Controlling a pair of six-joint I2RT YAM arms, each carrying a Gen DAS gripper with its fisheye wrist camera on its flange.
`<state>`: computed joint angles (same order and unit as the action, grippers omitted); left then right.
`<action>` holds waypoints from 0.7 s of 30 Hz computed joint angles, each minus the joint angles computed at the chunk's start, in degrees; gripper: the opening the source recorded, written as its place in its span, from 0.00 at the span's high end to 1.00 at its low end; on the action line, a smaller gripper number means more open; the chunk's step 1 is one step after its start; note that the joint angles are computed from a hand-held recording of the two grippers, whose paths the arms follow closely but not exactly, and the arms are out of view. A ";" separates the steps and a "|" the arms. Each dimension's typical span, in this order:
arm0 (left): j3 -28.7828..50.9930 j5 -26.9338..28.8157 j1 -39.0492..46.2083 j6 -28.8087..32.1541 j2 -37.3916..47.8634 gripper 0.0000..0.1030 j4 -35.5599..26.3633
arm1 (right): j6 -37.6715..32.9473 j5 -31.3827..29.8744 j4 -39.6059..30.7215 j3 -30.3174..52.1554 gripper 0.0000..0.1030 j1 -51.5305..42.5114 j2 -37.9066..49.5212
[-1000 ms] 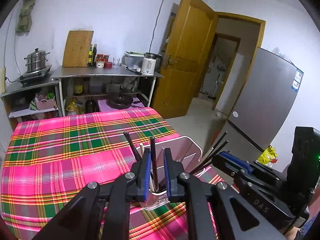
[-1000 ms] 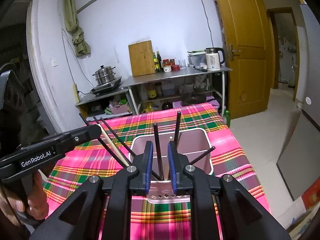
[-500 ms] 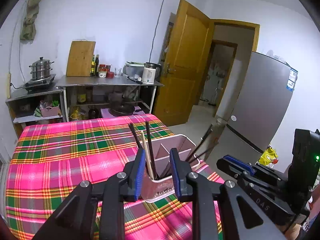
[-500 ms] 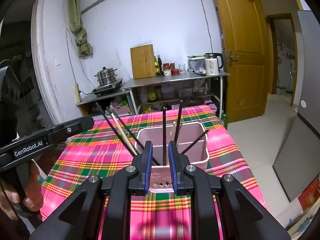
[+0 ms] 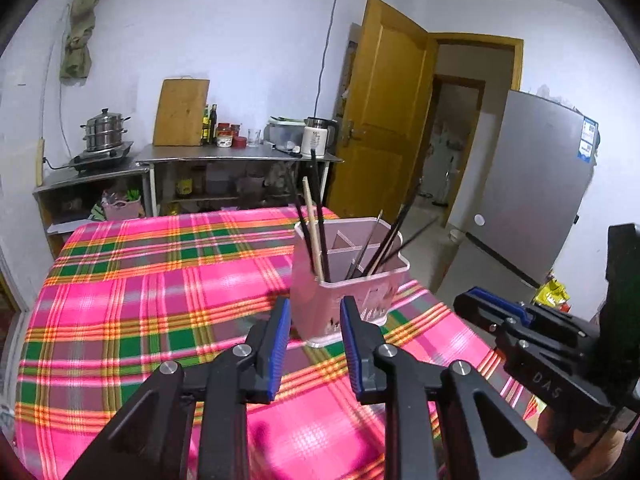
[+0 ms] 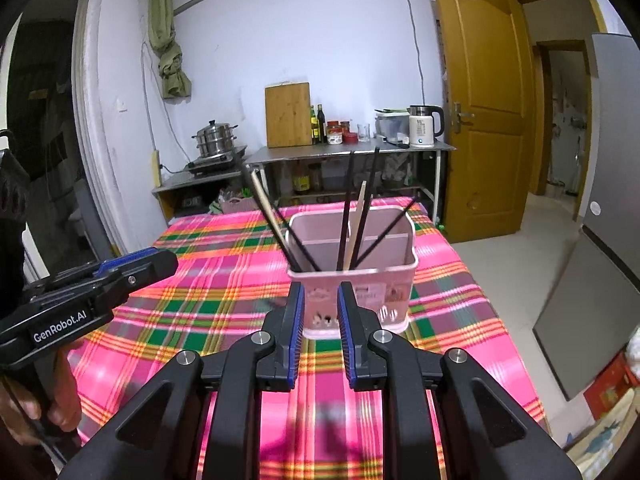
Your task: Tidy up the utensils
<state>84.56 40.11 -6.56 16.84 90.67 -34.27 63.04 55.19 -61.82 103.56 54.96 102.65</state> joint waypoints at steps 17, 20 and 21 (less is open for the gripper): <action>-15.72 3.41 7.00 6.88 -11.09 0.75 1.41 | 15.98 2.02 -12.77 4.06 0.83 8.18 5.91; -16.90 3.75 7.57 7.71 -12.14 0.75 0.98 | 17.61 2.09 -14.43 5.15 0.83 8.95 6.83; -17.21 3.84 7.74 7.91 -12.41 0.75 0.84 | 18.34 2.20 -15.24 5.63 0.83 9.28 7.21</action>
<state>67.35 43.95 1.17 24.75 78.26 -33.42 81.38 57.39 -77.07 109.19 64.24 109.87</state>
